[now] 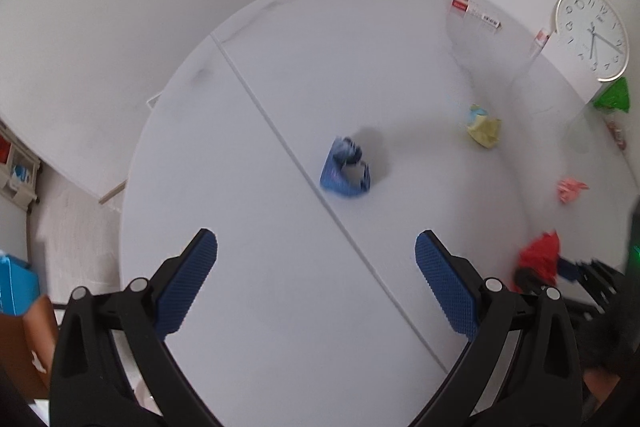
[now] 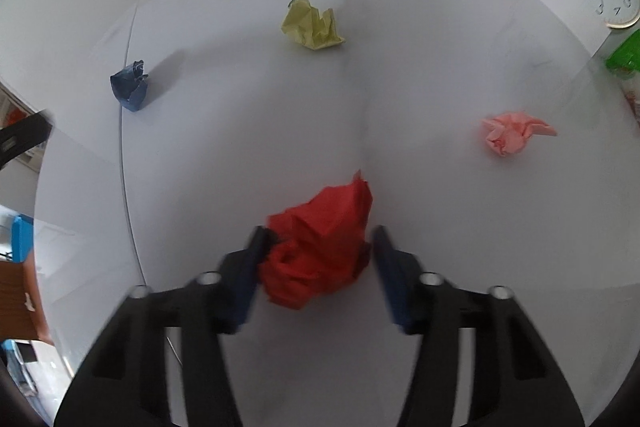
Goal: Collect trash
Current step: 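Grasp the blue crumpled cloth with the left gripper while the right gripper grasps red crumpled paper, then carry the blue cloth and red paper over the wastebasket and open both grippers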
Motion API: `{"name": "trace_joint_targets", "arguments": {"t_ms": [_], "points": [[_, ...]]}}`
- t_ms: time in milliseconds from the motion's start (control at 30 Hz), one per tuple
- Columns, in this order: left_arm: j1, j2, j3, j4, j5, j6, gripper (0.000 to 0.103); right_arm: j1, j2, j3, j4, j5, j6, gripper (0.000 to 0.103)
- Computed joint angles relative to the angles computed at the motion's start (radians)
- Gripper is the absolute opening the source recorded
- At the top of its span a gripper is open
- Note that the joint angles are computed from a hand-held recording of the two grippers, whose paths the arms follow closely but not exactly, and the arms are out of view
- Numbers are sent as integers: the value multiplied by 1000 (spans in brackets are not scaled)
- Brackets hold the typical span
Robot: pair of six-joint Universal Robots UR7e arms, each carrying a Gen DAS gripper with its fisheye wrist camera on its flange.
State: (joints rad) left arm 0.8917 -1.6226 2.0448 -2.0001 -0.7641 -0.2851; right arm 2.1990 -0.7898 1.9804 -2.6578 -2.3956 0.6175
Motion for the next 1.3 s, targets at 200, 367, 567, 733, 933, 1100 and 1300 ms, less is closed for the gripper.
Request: {"name": "trace_joint_targets", "arguments": {"t_ms": [200, 367, 567, 733, 933, 1100, 1300], "points": [[58, 124, -37, -96, 4, 106, 95, 1, -38, 33, -54, 45, -9, 39], [97, 205, -56, -178, 17, 173, 95, 39, -68, 52, -72, 50, 16, 40], [126, 257, -83, -185, 17, 214, 66, 60, -118, 84, -83, 55, 58, 40], [138, 250, -96, -185, -34, 204, 35, 61, -117, 81, -93, 60, 62, 40], [121, 201, -80, -137, -47, 158, 32, 73, -118, 84, -92, 67, 64, 40], [78, 100, -53, -54, -75, 72, 32, 87, -119, 86, -82, 82, 61, 40], [-15, -98, 10, 125, -79, -88, 32, 141, -108, 72, -61, 116, 49, 40]]}}
